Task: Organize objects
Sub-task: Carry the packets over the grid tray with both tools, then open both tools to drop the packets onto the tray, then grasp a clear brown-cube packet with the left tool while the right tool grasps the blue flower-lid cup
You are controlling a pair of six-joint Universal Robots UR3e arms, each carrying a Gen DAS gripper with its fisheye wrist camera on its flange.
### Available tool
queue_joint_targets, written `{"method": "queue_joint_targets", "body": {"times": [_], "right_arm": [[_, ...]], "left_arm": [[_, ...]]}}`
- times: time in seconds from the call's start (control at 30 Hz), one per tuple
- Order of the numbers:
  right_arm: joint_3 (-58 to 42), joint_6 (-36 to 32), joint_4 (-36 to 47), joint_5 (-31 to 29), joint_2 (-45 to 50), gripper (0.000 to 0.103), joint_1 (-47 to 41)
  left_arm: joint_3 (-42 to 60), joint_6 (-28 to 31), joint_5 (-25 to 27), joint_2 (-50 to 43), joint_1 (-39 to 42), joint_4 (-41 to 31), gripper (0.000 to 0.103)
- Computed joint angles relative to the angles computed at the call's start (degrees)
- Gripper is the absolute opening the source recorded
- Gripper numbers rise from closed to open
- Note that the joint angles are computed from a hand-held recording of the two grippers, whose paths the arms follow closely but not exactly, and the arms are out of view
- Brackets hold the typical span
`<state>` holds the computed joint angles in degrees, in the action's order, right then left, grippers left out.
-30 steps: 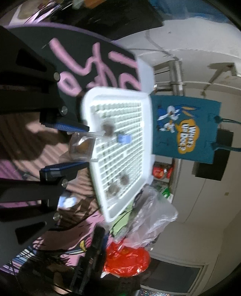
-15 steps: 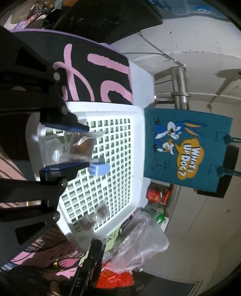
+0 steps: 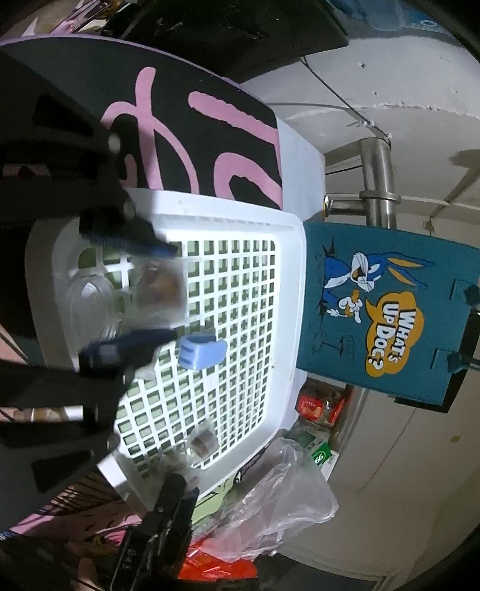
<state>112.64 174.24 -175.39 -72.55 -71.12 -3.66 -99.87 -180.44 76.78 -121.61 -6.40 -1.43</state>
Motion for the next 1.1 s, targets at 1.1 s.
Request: {"method": "queue_joint_targets", "body": {"times": [1.1], "right_arm": [[26.8,-9.0,-1.3,8.2,-23.4,0.082,1.5]], "left_arm": [[-25.9,11.5,-12.6,22.2,1.9,-1.6,0.078]]}}
